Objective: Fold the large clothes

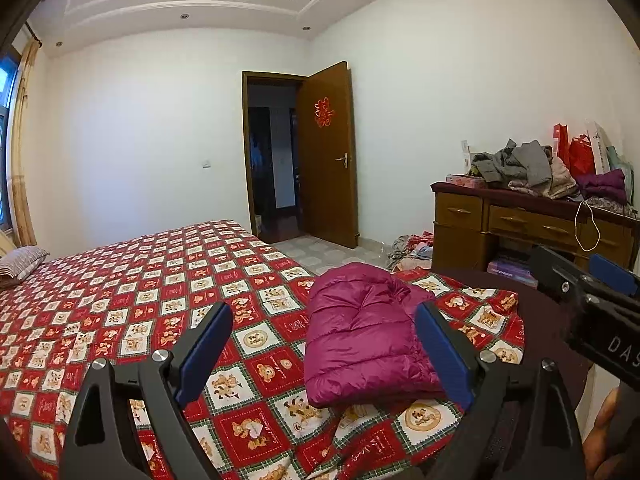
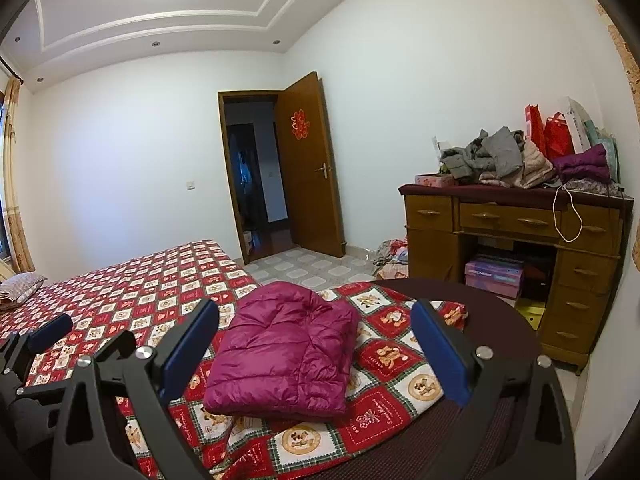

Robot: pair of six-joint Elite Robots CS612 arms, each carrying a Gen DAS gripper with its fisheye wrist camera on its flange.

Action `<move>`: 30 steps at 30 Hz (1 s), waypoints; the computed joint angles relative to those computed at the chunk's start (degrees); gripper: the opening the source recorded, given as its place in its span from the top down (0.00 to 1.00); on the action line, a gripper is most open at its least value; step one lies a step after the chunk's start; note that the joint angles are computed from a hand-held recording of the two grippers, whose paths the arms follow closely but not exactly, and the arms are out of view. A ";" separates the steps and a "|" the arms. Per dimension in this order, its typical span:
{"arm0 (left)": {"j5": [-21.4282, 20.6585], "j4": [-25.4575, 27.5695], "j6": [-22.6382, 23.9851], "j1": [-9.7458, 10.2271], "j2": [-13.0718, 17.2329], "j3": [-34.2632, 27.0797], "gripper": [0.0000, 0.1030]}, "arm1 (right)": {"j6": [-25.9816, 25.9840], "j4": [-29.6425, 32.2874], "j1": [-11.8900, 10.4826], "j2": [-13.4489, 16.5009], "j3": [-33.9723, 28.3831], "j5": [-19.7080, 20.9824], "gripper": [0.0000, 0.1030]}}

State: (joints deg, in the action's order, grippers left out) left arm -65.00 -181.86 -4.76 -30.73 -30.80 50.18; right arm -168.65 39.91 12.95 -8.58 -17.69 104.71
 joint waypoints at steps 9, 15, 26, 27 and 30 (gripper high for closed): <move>0.42 -0.04 -0.42 -0.03 -0.13 0.32 0.10 | -0.36 -0.31 0.05 -0.18 0.37 0.06 0.04; 0.51 -0.19 -0.68 -0.04 -0.27 0.48 0.09 | -0.20 -0.27 -0.05 -0.13 0.24 -0.13 0.04; 0.81 0.60 -0.95 -0.04 -0.23 0.00 0.09 | -0.30 -0.06 -0.01 -0.02 0.01 0.03 0.04; 0.81 0.65 -1.04 -0.05 -0.25 -0.03 0.09 | -0.31 -0.09 -0.02 -0.07 0.11 0.04 0.04; 0.80 0.59 -1.04 -0.04 -0.22 -0.06 0.09 | -0.40 -0.49 -0.10 -0.40 0.83 -0.14 0.04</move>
